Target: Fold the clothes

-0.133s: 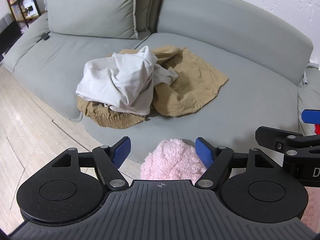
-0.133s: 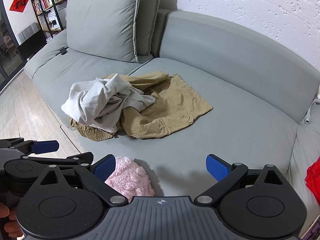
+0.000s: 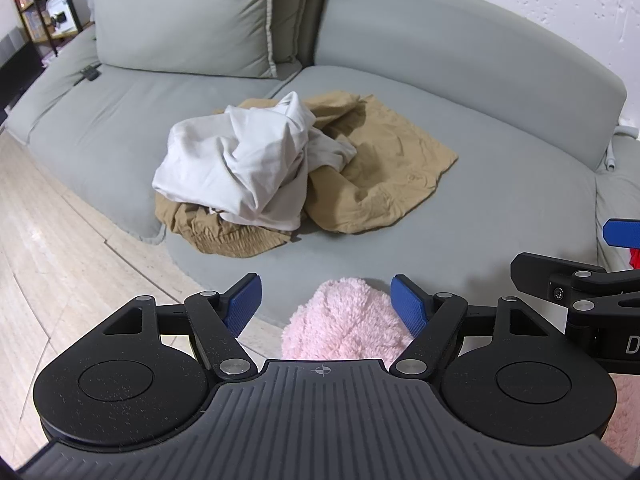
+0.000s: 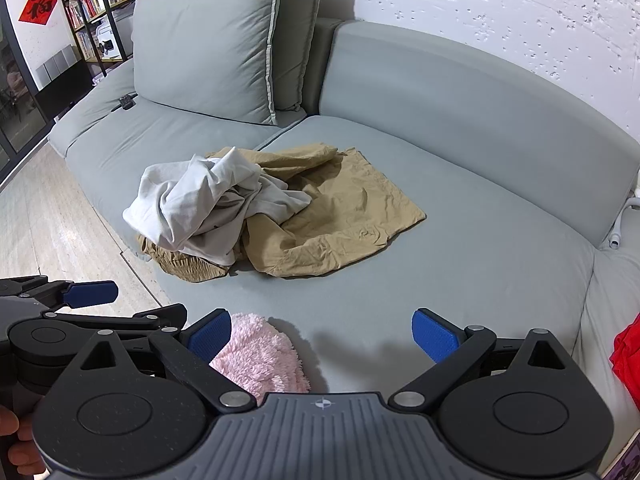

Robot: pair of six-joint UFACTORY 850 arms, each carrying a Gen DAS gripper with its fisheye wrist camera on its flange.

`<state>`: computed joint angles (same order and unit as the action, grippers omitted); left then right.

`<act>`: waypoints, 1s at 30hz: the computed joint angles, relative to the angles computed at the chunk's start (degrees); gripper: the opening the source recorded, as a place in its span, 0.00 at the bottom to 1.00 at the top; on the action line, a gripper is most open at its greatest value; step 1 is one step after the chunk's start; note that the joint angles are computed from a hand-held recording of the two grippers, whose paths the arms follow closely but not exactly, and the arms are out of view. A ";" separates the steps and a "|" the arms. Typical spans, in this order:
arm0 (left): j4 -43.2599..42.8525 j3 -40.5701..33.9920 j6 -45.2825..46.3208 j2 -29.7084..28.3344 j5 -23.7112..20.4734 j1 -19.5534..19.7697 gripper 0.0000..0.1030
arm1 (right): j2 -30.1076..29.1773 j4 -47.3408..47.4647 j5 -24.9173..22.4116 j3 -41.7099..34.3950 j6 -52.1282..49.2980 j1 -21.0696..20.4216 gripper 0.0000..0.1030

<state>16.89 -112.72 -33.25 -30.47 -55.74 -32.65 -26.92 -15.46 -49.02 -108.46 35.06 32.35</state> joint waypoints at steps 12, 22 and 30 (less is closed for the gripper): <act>0.27 0.56 -0.14 0.33 0.08 -0.18 0.74 | 0.13 -0.04 -0.10 0.13 0.21 0.12 0.95; 0.23 0.35 0.07 0.15 0.02 -0.02 0.74 | -0.23 0.47 -0.12 -0.18 0.10 0.01 0.95; 0.00 0.43 0.34 0.04 0.15 0.10 0.74 | -0.14 0.79 0.03 0.11 -0.07 -0.15 0.95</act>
<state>16.90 -112.29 -32.91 -30.43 -55.59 -32.54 -27.06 -14.67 -48.98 -108.35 34.99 32.20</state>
